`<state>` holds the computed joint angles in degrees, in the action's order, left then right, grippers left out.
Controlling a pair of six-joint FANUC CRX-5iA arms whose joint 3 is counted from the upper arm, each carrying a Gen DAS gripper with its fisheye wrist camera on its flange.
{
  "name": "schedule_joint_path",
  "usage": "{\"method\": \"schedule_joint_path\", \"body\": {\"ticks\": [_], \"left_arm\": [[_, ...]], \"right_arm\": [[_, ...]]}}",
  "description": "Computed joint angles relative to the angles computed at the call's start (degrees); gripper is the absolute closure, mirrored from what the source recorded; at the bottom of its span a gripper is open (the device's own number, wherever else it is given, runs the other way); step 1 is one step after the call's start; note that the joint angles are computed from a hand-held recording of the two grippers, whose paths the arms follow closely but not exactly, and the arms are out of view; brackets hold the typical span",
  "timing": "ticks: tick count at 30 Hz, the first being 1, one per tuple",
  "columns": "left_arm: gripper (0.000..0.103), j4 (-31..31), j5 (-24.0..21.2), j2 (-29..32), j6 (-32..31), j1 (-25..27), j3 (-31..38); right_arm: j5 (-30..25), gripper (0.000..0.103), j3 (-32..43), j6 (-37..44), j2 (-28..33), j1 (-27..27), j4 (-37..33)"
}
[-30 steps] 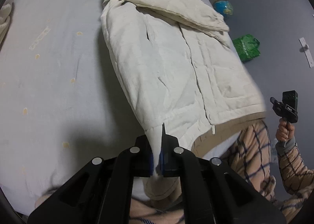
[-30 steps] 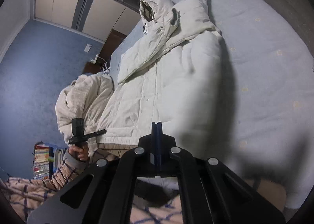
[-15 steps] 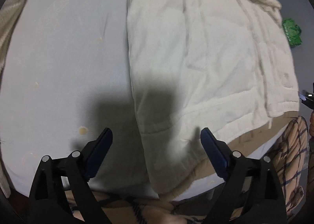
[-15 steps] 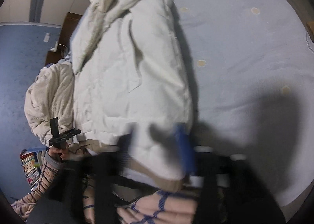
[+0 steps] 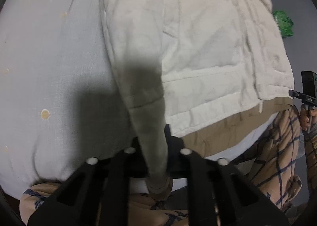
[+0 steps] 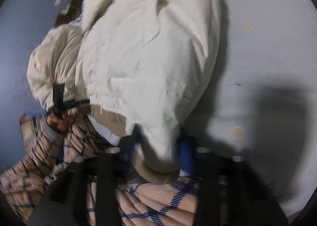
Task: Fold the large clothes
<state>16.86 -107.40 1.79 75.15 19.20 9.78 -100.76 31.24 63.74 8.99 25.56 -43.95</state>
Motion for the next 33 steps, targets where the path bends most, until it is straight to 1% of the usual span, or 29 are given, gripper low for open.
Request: {"method": "schedule_joint_path", "body": {"ticks": [1, 2, 3, 4, 5, 6, 8, 10, 12, 13, 14, 15, 16, 17, 18, 19, 20, 21, 22, 23, 24, 26, 27, 28, 30, 31, 33], "left_arm": [[0.096, 0.4, 0.2, -0.4, -1.0, 0.1, 0.4], [0.096, 1.3, 0.4, -1.0, -1.8, 0.5, 0.8], [0.097, 2.4, 0.1, -2.0, -2.7, 1.5, 0.4], [0.097, 4.9, -0.4, -3.1, -4.1, 3.3, 0.2], [0.097, 6.8, -1.0, -3.7, -5.2, 5.0, 0.0], [0.097, 9.1, -2.1, -3.9, -6.1, 6.4, 0.5], [0.097, 10.2, -4.1, -4.1, -7.8, 7.5, 2.2], [0.097, 10.0, -6.3, -3.8, -9.5, 8.7, 3.3], [0.097, 9.5, -8.5, -2.8, -11.3, 11.0, 4.8], [0.096, 8.7, -8.8, -3.0, -11.1, 11.9, 4.3], [0.090, 7.3, -9.0, -2.7, -9.8, 12.4, 3.7], [0.086, 6.0, -9.3, -2.4, -8.6, 12.3, 3.0], [0.072, 2.0, -9.2, -1.7, -7.5, 11.8, 3.1], [0.064, -1.7, -9.2, -0.9, -6.8, 10.4, 4.5], [0.064, -2.8, -9.1, -0.4, -7.3, 10.0, 5.4], [0.059, -2.6, -9.0, -0.1, -7.2, 10.0, 5.9], [0.052, -2.3, -9.0, 0.4, -7.0, 10.5, 7.1], [0.048, -1.8, -9.0, 0.7, -7.0, 10.9, 8.0], [0.037, -1.6, -9.1, 1.1, -7.4, 11.7, 9.7], [0.026, -2.3, -8.9, 0.9, -7.5, 11.8, 10.9], [0.025, -3.9, -8.9, 1.5, -8.7, 12.8, 13.7], [0.025, -4.7, -8.1, 1.1, -8.6, 13.5, 15.0], [0.025, -4.7, -7.2, 1.6, -8.2, 14.4, 16.5], [0.025, -4.3, -6.6, 0.8, -7.5, 14.7, 16.2], [0.025, -2.9, -5.1, 2.4, -5.8, 15.2, 18.6], [0.025, -2.8, -4.4, 3.0, -3.9, 14.0, 19.5], [0.025, -2.3, -4.3, 4.5, -2.9, 12.7, 21.0]], "right_arm": [[2.1, 0.091, -0.5, 2.1, -1.2, 0.1, -0.3], [5.5, 0.093, -1.6, 3.5, -3.1, -0.3, -1.8], [7.6, 0.093, -2.3, 4.5, -4.3, -0.9, -2.7], [11.4, 0.093, -3.7, 5.6, -6.7, -1.4, -4.1], [13.8, 0.095, -4.4, 6.1, -8.0, -1.5, -4.9], [15.2, 0.095, -4.9, 6.3, -8.9, -1.6, -5.3], [17.0, 0.096, -5.7, 6.0, -10.9, -1.0, -5.4], [16.3, 0.096, -6.3, 5.6, -11.8, 0.2, -4.9], [14.3, 0.096, -6.8, 5.2, -12.4, 1.3, -3.6], [12.5, 0.096, -6.9, 4.5, -12.4, 1.6, -2.1], [10.2, 0.096, -6.6, 3.2, -11.9, 2.5, 0.2], [6.3, 0.096, -6.0, 0.1, -10.4, 3.2, 2.2], [4.5, 0.093, -6.0, -3.1, -9.4, 3.4, 2.7], [3.7, 0.089, -5.9, -5.2, -8.5, 3.8, 3.6], [2.6, 0.089, -5.2, -5.7, -7.6, 3.7, 4.1], [2.2, 0.083, -4.3, -5.0, -7.0, 4.0, 4.2], [1.8, 0.071, -3.1, -4.5, -6.3, 4.5, 5.1], [1.2, 0.066, -1.9, -4.5, -5.8, 5.0, 6.4], [0.9, 0.052, -0.8, -4.7, -5.4, 5.0, 7.1], [0.5, 0.047, -0.1, -4.4, -5.1, 4.5, 7.6], [-0.2, 0.047, 1.3, -4.4, -4.4, 4.1, 9.3], [-0.4, 0.046, 2.0, -3.1, -4.0, 1.0, 10.0], [-0.4, 0.046, 2.6, -2.4, -3.7, -0.6, 10.0], [0.4, 0.046, 4.2, -2.2, -2.7, -2.2, 10.1], [2.0, 0.046, 7.8, -1.8, -0.1, -4.6, 9.0], [2.2, 0.044, 9.4, -1.6, 1.2, -5.4, 8.4], [2.6, 0.041, 11.6, -2.2, 3.3, -5.6, 7.9]]}}
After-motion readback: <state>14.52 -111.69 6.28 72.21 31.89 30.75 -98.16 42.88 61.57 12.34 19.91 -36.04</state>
